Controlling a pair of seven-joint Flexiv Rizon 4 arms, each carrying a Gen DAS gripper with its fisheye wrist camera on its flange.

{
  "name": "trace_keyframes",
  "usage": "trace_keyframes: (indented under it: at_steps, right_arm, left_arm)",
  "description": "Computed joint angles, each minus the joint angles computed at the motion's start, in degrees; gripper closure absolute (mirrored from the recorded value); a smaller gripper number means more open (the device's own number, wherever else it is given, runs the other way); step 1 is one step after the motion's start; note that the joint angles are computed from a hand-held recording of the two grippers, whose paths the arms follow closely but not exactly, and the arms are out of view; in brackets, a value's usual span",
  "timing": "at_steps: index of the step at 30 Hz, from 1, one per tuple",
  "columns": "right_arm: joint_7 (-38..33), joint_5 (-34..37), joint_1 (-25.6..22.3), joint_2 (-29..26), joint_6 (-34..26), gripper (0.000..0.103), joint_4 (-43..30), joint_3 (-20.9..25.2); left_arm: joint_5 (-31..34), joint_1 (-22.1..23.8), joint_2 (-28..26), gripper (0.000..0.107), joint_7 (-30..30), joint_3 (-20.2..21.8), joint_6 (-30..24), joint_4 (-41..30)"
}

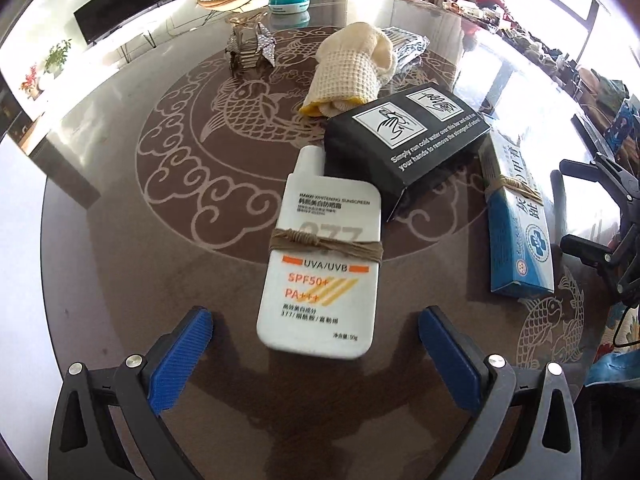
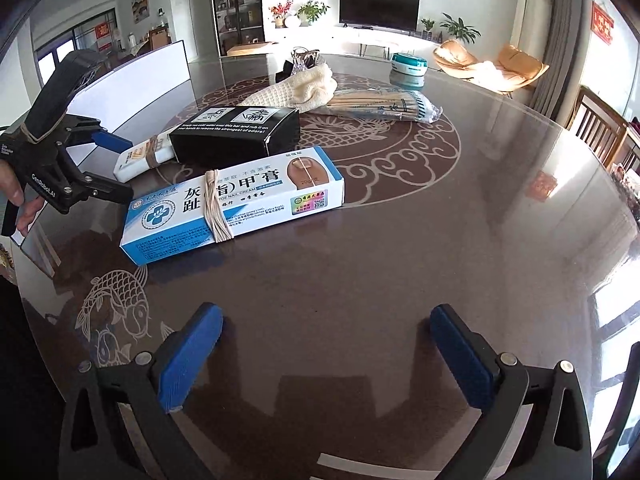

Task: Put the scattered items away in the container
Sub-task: 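Lower the open left gripper around the sunscreen bottle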

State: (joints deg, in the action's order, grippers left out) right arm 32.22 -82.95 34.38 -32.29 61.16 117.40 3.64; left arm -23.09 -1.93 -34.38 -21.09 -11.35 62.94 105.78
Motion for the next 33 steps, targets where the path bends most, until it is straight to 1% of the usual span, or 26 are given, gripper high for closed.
trace_keyframes:
  at_steps: [4,6,7,9,11,13,16,23,27,33]
  right_arm:
    - [0.0,0.0,0.0,0.0,0.0,0.000,0.0,0.0]
    - [0.0,0.0,0.0,0.0,0.0,0.000,0.0,0.0]
    - [0.0,0.0,0.0,0.0,0.0,0.000,0.0,0.0]
    - [0.0,0.0,0.0,-0.1,0.0,0.000,-0.1,0.0]
    - [0.0,0.0,0.0,-0.1,0.0,0.000,-0.1,0.0]
    - [0.0,0.0,0.0,-0.1,0.0,0.000,-0.1,0.0]
    - [0.1,0.0,0.0,-0.1,0.0,0.000,-0.1,0.0]
    - [0.0,0.0,0.0,-0.1,0.0,0.000,-0.2,-0.1]
    - [0.1,-0.1,0.0,-0.2,0.0,0.000,-0.2,-0.1]
    - [0.1,-0.1,0.0,-0.2,0.0,0.000,-0.3,-0.1]
  left_arm:
    - [5.0,-2.8,-1.7,0.004,-1.9,2.8,-6.7,-5.9]
    - [6.1,-2.9,-2.2,0.004,-1.1,2.8,-8.5,-7.4]
    - [6.0,-2.8,-2.4,0.004,-0.8,2.6,-8.6,-7.7]
    - [4.3,-2.4,-2.6,0.004,-0.9,1.5,-6.3,-6.8]
    - [1.2,-1.5,-2.5,0.004,-1.2,-0.2,-1.7,-4.5]
    - [-0.4,-0.9,-2.2,0.004,-1.3,-1.3,1.1,-2.7]
    - [-0.4,-0.9,-2.0,0.004,-2.0,-1.1,1.3,-2.3]
    - [-1.2,-0.1,-1.9,0.004,-1.1,-2.3,2.7,-1.3]
    - [-1.6,-0.2,-3.1,0.004,-1.1,-2.9,3.5,-2.4]
    - [-1.4,0.0,-2.9,0.004,-1.2,-2.9,3.4,-2.2]
